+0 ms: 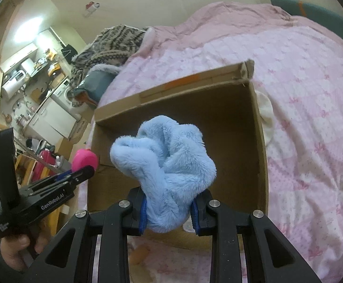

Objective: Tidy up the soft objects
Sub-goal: 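Carry the blue scrunchie and pink duck over the box with both tools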

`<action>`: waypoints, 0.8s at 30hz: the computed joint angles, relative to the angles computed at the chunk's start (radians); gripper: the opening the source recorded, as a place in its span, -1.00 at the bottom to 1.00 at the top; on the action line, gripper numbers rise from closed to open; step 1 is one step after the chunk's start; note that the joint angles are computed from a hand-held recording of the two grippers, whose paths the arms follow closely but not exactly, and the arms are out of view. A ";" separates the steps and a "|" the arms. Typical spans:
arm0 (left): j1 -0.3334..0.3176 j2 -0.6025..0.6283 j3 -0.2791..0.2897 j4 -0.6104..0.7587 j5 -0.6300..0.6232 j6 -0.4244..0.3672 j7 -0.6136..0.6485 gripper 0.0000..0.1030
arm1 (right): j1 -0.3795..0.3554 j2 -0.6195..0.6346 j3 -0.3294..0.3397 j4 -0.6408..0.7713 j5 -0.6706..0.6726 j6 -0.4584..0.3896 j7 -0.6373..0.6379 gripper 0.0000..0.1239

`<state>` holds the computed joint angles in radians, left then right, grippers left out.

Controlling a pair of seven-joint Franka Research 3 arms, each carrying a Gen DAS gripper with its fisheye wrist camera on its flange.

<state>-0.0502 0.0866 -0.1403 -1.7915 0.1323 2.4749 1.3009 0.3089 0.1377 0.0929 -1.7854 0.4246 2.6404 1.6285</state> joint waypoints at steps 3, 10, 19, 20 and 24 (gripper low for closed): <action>-0.001 0.014 -0.004 -0.007 -0.008 0.020 0.015 -0.58 | 0.000 0.003 -0.006 -0.008 -0.009 0.007 0.024 -0.51; 0.008 0.036 -0.014 -0.006 -0.092 0.017 0.078 -0.58 | -0.009 0.033 -0.007 0.013 -0.004 -0.016 0.052 -0.50; -0.001 0.037 -0.013 -0.006 -0.073 -0.001 0.068 -0.58 | 0.016 0.077 -0.017 0.073 -0.146 -0.109 0.099 -0.47; -0.001 0.040 -0.013 -0.002 -0.075 -0.009 0.070 -0.58 | 0.012 0.084 -0.013 0.082 -0.136 -0.132 0.087 -0.47; -0.006 0.042 -0.009 -0.001 -0.046 -0.011 0.043 -0.58 | 0.021 0.098 -0.016 0.096 -0.159 -0.179 0.093 -0.47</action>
<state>-0.0561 0.1286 -0.1491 -1.7923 0.0867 2.4638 1.3440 0.3295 0.2358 0.0769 -1.6894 0.2660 2.4613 1.7215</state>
